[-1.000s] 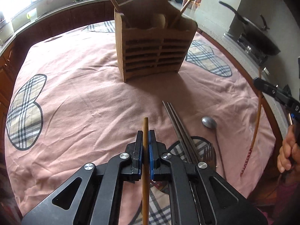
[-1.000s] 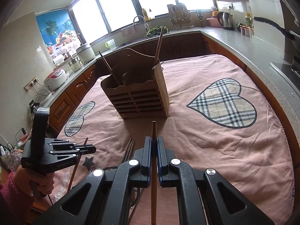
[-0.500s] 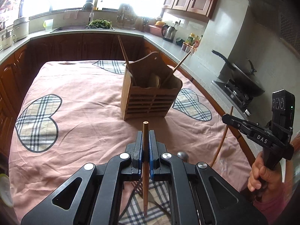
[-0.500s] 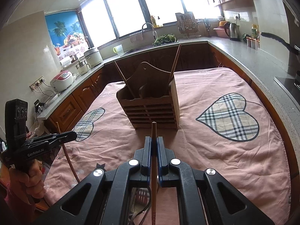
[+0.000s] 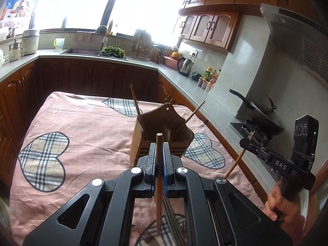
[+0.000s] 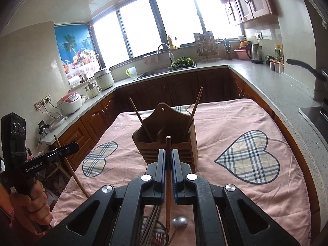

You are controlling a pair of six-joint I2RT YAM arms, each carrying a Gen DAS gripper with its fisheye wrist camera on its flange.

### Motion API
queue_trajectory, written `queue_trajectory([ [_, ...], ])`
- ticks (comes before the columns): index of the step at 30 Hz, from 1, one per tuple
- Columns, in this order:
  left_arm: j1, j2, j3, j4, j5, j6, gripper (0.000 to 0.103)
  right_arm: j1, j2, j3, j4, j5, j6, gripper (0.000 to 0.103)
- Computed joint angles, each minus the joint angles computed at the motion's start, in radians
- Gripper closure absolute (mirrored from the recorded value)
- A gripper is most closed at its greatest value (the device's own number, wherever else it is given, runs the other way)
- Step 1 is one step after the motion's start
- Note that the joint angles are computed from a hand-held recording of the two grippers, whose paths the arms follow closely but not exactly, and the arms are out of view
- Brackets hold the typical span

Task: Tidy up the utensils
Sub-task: 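Lower the left chopstick into the holder while the right tool lowers its chopstick in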

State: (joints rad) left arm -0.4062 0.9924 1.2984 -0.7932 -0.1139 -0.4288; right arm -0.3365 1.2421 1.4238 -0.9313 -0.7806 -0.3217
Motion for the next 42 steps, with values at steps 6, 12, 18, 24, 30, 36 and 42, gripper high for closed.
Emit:
queue_trajectory([
  [6,0.054,0.073,0.047,0.129,-0.003,0.008,0.099,0.047,0.06,0.094,0.13,0.018,0.137,0.098],
  [12,0.113,0.196,0.113,0.273,-0.008,0.019,0.099,0.109,0.152,0.19,0.286,0.07,0.291,0.098],
  [18,0.167,0.327,0.198,0.379,-0.009,0.024,0.099,0.159,0.233,0.248,0.432,0.127,0.386,0.098],
  [24,0.179,0.399,0.158,0.536,-0.054,0.032,0.099,0.225,0.288,0.235,0.503,0.222,0.357,0.098],
  [30,0.162,0.426,0.048,0.645,-0.088,0.05,0.099,0.243,0.308,0.127,0.57,0.24,0.337,0.098],
  [36,0.13,0.454,-0.001,0.667,-0.116,0.073,0.099,0.246,0.339,0.064,0.6,0.247,0.326,0.098],
  [42,0.137,0.489,0.016,0.618,-0.093,0.068,0.098,0.247,0.347,0.035,0.607,0.251,0.322,0.097],
])
